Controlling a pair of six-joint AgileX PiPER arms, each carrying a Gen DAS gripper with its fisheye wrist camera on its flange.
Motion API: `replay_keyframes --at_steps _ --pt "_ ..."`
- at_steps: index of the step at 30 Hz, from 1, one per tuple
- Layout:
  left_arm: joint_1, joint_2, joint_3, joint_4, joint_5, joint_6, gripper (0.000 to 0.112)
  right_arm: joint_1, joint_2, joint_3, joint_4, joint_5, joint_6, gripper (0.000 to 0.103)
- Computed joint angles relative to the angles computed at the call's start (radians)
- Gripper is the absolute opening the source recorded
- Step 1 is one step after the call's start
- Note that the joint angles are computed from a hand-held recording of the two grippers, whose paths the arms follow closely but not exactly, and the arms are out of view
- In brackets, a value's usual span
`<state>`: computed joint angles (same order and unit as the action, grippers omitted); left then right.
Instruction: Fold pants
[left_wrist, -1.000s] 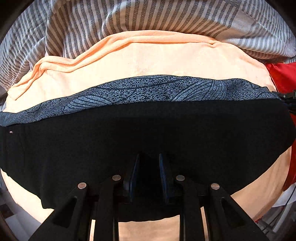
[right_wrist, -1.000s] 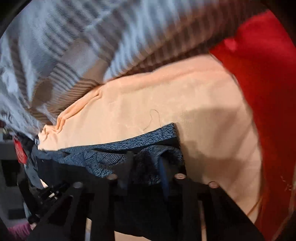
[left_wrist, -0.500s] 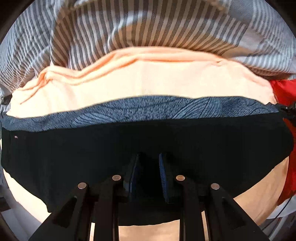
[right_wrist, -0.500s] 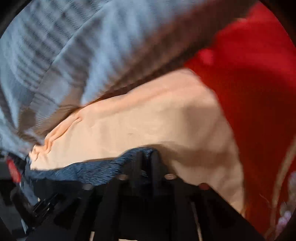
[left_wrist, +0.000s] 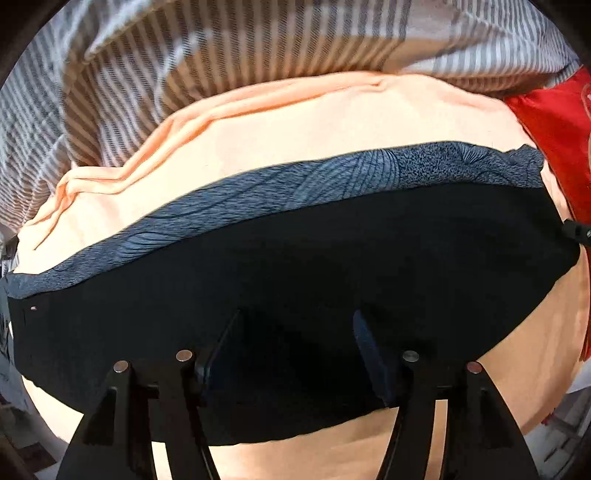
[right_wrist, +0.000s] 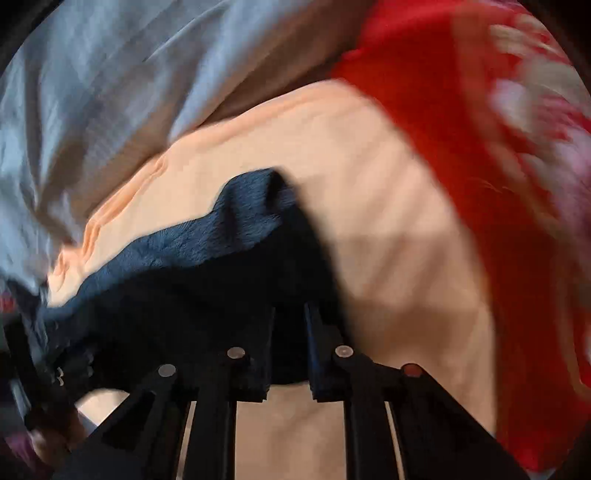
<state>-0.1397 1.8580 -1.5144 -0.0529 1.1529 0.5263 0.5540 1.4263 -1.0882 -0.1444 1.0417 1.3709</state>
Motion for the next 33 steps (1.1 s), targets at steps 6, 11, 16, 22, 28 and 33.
replay_keyframes --at_steps 6,11,16,22,28,33 --pt "-0.013 0.053 -0.107 0.017 0.025 -0.088 0.064 -0.101 0.078 -0.107 0.04 -0.075 -0.19 0.019" --pt "-0.005 0.011 -0.069 -0.015 0.019 -0.057 0.064 -0.131 0.17 -0.143 0.048 -0.043 -0.179 0.024" --pt "-0.003 0.016 -0.025 -0.001 0.008 -0.081 0.064 -0.19 0.151 -0.078 0.14 -0.182 -0.284 0.035" --pt "0.0 -0.013 0.05 0.015 -0.025 -0.072 0.064 -0.189 0.16 -0.121 0.031 -0.103 -0.2 0.003" --pt "-0.005 -0.03 0.086 0.015 -0.05 -0.082 0.064 -0.227 0.034 -0.047 -0.011 -0.002 -0.076 0.009" --pt "-0.017 -0.032 0.109 0.029 -0.083 -0.084 0.064 -0.028 0.054 -0.123 -0.014 -0.007 -0.09 0.011"
